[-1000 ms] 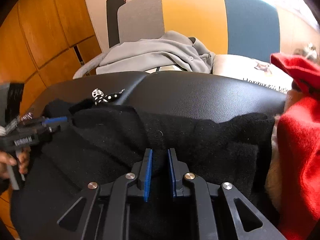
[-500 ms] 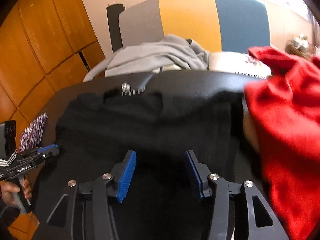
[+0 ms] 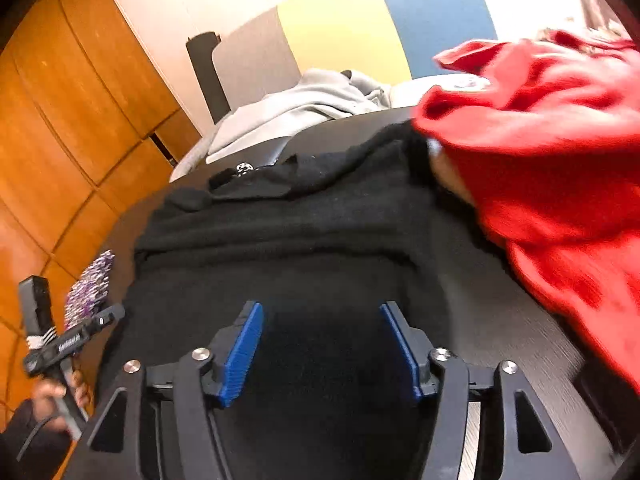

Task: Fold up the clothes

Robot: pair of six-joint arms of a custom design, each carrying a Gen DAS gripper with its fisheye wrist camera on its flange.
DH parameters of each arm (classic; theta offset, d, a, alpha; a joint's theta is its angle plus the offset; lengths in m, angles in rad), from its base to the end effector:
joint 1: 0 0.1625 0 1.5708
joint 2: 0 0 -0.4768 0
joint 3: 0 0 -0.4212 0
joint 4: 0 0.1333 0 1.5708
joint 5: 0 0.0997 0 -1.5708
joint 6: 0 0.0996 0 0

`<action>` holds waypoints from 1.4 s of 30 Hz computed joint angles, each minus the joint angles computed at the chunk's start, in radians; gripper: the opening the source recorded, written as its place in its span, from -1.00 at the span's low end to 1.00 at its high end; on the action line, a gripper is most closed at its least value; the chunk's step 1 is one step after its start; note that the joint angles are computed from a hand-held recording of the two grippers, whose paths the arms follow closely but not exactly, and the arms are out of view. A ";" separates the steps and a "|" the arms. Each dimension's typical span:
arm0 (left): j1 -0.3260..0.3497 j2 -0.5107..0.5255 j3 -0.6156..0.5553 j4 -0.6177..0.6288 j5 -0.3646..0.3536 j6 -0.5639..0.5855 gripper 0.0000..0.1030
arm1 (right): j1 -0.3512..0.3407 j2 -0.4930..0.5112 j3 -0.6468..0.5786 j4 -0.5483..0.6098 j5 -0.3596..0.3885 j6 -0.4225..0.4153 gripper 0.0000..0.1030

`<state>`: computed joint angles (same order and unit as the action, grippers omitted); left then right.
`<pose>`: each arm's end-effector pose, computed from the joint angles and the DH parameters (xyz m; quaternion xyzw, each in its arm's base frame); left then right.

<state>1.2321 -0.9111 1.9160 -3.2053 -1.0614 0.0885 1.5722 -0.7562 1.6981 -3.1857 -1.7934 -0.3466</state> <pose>-0.0444 -0.6733 0.1721 0.1188 0.9158 -0.3272 0.2003 0.1123 -0.7330 0.1352 0.1263 -0.9303 0.3053 0.1596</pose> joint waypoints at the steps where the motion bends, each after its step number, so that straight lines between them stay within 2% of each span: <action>1: 0.000 -0.018 0.023 -0.007 0.006 -0.007 -0.54 | -0.011 -0.032 0.045 -0.011 0.008 0.018 0.22; 6: 0.004 -0.075 0.113 -0.025 0.035 -0.061 -0.47 | -0.078 -0.167 0.240 -0.046 0.051 0.125 0.25; 10: 0.026 -0.098 0.162 -0.046 -0.002 -0.124 -0.45 | -0.135 -0.222 0.345 -0.089 0.153 0.163 0.25; 16: 0.044 -0.113 0.195 -0.095 -0.083 -0.116 -0.28 | -0.154 -0.211 0.348 -0.052 0.273 0.141 0.27; 20: 0.055 -0.129 0.199 -0.054 -0.163 -0.121 -0.19 | -0.136 -0.174 0.313 -0.022 0.290 0.099 0.29; 22: 0.043 -0.123 0.204 -0.060 -0.149 -0.091 -0.19 | -0.139 -0.173 0.308 -0.005 0.307 0.090 0.29; 26: 0.041 -0.128 0.207 -0.020 -0.184 -0.056 -0.22 | -0.163 -0.182 0.311 0.032 0.376 0.082 0.31; 29: 0.031 -0.124 0.210 -0.014 -0.167 -0.067 -0.23 | -0.150 -0.180 0.310 0.033 0.343 0.058 0.30; 30: 0.028 -0.122 0.210 -0.014 -0.154 -0.072 -0.29 | -0.138 -0.175 0.309 0.020 0.307 0.057 0.16; 31: 0.025 -0.120 0.210 -0.015 -0.140 -0.077 -0.33 | -0.123 -0.166 0.306 0.002 0.254 0.058 -0.25; 33: 0.023 -0.120 0.202 0.007 -0.124 -0.101 -0.52 | -0.102 -0.150 0.298 -0.027 0.162 0.065 -0.78; 35: 0.027 -0.124 0.188 0.049 -0.122 -0.128 -0.66 | -0.108 -0.151 0.296 -0.023 0.165 0.081 -0.84; 36: 0.029 -0.126 0.180 0.071 -0.121 -0.141 -0.86 | -0.110 -0.151 0.294 -0.020 0.170 0.083 -0.87; 39: 0.048 -0.135 0.173 0.089 -0.186 -0.167 -0.91 | -0.096 -0.149 0.284 -0.005 0.143 0.083 -0.87; 42: 0.071 -0.146 0.169 0.096 -0.272 -0.185 -0.91 | -0.109 -0.163 0.284 0.033 0.206 0.113 -0.88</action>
